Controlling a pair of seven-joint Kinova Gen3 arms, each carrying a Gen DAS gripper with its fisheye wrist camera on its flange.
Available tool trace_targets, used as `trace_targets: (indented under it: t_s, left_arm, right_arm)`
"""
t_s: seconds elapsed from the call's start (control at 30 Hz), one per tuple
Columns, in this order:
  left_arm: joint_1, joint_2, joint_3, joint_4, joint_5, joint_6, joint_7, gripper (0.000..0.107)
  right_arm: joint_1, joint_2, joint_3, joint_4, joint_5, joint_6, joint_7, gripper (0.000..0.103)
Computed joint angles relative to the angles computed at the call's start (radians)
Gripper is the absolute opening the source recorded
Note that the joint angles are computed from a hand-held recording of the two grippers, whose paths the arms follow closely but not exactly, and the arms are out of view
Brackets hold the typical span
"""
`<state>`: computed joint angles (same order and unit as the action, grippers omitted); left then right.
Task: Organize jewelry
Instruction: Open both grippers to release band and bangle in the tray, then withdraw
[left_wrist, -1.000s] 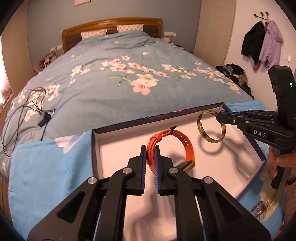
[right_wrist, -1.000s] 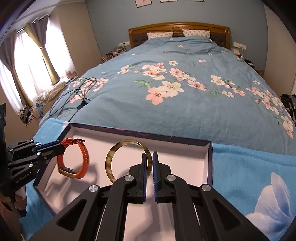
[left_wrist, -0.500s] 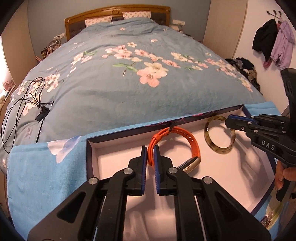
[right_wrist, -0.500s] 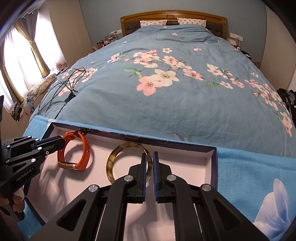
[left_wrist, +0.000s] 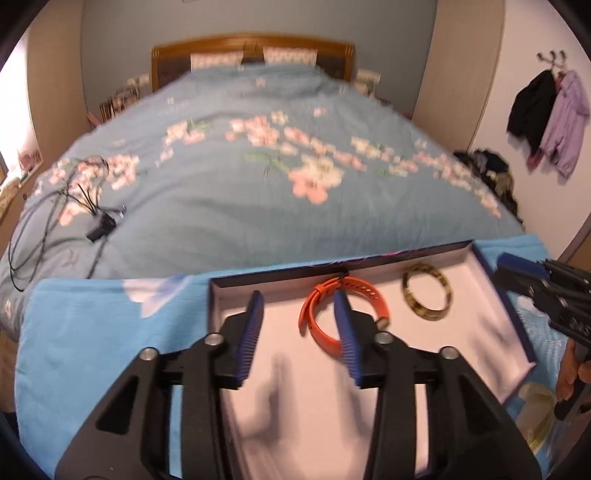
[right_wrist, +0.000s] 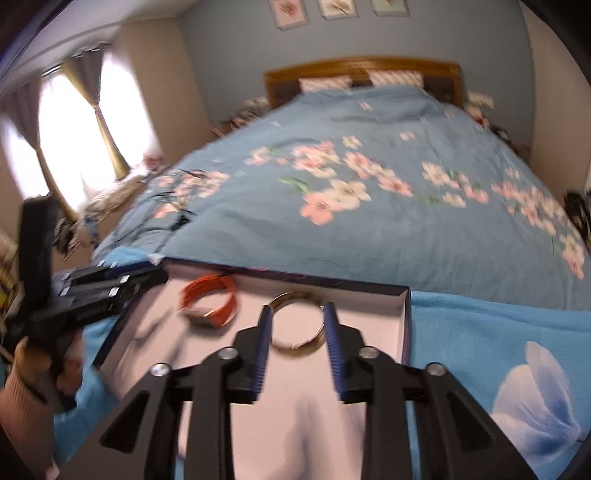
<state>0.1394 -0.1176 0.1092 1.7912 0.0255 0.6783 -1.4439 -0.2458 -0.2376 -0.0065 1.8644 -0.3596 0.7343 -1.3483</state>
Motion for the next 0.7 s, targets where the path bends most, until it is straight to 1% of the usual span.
trace_targets:
  t_s: [0.03, 0.1, 0.13, 0.17, 0.27, 0.4, 0.47, 0.53, 0.7]
  left_arm:
    - [-0.001, -0.035, -0.001, 0.026, 0.004, -0.015, -0.005, 0.043]
    - [0.014, -0.102, -0.024, 0.072, 0.041, -0.036, -0.047, 0.046]
    - [0.015, -0.142, -0.024, 0.098, 0.045, -0.043, -0.054, 0.046]
    - [0.013, -0.179, -0.020, 0.120, 0.042, -0.043, -0.055, 0.047]
    - [0.031, -0.282, -0.041, 0.180, 0.072, -0.030, -0.091, 0.048]
    - [0.026, -0.395, -0.019, 0.247, 0.070, 0.003, -0.097, 0.050]
    - [0.019, -0.448, 0.004, 0.277, 0.063, 0.032, -0.090, 0.050]
    - [0.032, -0.486, 0.009, 0.299, 0.075, 0.059, -0.088, 0.050]
    - [0.029, -0.557, 0.046, 0.347, 0.088, 0.102, -0.061, 0.052]
  right_arm:
    - [-0.009, -0.028, 0.010, 0.013, -0.009, 0.007, 0.027, 0.034]
    - [-0.027, -0.111, 0.022, 0.057, -0.008, 0.024, 0.074, 0.035]
    - [-0.037, -0.135, 0.033, 0.069, -0.009, 0.037, 0.091, 0.035]
    - [-0.050, -0.166, 0.047, 0.085, -0.012, 0.061, 0.111, 0.035]
    - [-0.065, -0.235, 0.066, 0.125, -0.006, 0.129, 0.140, 0.035]
    - [-0.050, -0.305, 0.041, 0.175, 0.024, 0.198, 0.126, 0.034]
    - [-0.050, -0.333, 0.048, 0.201, 0.021, 0.217, 0.117, 0.033]
    - [-0.043, -0.363, 0.047, 0.225, 0.026, 0.234, 0.105, 0.032]
    - [-0.017, -0.422, 0.049, 0.270, 0.035, 0.282, 0.061, 0.032]
